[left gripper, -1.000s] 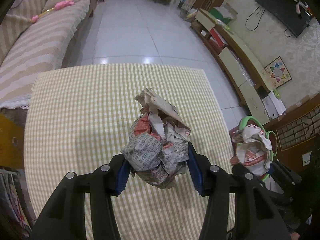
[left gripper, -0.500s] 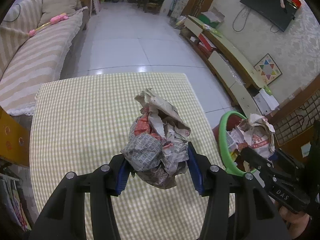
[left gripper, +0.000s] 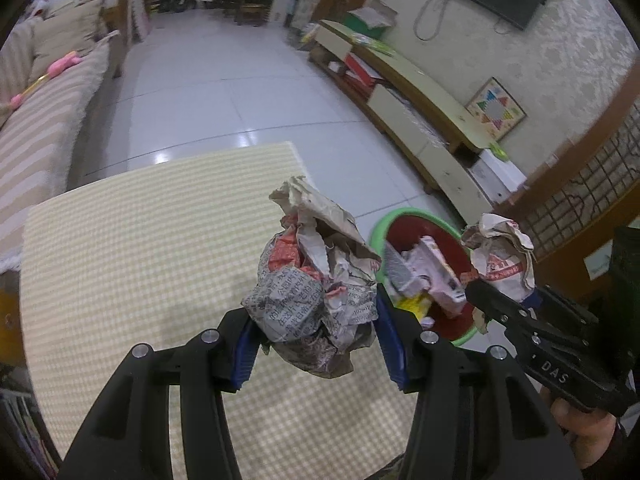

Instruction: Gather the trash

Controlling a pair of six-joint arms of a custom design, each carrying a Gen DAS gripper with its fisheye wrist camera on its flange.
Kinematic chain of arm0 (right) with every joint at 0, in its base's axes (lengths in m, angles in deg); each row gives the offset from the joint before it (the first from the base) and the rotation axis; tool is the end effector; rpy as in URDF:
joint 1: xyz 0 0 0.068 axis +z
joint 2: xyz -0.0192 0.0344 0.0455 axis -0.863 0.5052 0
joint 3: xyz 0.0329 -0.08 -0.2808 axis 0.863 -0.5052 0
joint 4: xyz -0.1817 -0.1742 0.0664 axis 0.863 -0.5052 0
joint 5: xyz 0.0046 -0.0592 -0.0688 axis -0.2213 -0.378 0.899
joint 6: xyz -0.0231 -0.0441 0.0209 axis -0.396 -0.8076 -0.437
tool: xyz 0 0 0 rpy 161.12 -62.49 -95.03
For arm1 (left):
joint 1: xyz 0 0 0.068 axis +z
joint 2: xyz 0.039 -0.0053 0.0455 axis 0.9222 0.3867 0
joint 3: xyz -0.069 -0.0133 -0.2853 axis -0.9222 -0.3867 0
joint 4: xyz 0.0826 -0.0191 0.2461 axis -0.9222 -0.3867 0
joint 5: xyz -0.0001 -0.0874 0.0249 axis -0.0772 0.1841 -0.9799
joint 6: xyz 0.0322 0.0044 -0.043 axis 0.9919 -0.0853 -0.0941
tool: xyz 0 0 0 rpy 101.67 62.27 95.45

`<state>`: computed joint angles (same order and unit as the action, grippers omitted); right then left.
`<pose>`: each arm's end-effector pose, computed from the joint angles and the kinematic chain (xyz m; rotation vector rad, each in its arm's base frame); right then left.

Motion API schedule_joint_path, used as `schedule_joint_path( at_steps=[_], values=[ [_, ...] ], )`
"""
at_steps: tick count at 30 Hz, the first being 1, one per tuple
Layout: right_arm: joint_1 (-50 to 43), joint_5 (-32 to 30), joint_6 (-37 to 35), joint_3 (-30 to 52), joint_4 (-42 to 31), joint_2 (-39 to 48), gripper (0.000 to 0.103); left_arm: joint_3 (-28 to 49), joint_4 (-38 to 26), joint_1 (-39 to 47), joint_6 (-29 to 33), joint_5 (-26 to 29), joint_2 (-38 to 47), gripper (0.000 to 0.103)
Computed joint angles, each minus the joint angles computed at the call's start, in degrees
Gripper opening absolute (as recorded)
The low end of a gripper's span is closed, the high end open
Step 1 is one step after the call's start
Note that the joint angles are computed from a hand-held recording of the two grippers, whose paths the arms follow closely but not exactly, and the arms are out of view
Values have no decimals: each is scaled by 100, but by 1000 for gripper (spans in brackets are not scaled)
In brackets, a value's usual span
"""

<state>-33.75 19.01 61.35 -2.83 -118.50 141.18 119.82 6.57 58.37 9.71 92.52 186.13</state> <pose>0.1666 0.0657 0.3645 0.6539 2.3602 0.0625 0.3368 -0.0710 0.3501 0.9308 2.5011 -0.6536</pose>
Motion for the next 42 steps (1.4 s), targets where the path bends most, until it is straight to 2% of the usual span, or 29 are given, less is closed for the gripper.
schedule_joint_path(
  at_steps=[4,13,22,24,25,26,27,28,30,36,42],
  values=[
    [-696,-238,-271,-303,-103,-504,45,-164,105,-430,-146,96,-118,49],
    [-2854,-1257,-1530,-925,-39,-1262,45,-224,258,-1485,-723,253,10,49],
    [-3971,-1927,-2187,-1268,96,-1440,46,-196,492,-2265,-1211,133,274,54],
    [-4064,-2050,-2273,-1316,127,-1431,48,-141,503,-2349,-1309,150,337,59],
    [-4075,-2090,-2301,-1339,139,-1416,50,-94,503,-2412,-1389,147,378,65],
    [-4052,-2061,-2291,-1367,147,-1418,53,-63,506,-2438,-1454,137,411,78],
    [-3962,-1945,-2204,-1386,150,-1432,65,-64,564,-2462,-1565,112,413,86],
    [-3940,-1907,-2174,-1395,163,-1432,76,-77,616,-2462,-1640,116,404,88],
    [-3896,-1862,-2120,-1397,181,-1447,83,-73,636,-2392,-1715,150,407,95],
    [-3457,-1549,-1903,-1259,141,-1416,98,39,430,-2092,-1701,196,428,95],
    [-2555,-983,-1408,-918,31,-1246,98,-157,539,-1724,-1306,91,-23,95]
  ],
)
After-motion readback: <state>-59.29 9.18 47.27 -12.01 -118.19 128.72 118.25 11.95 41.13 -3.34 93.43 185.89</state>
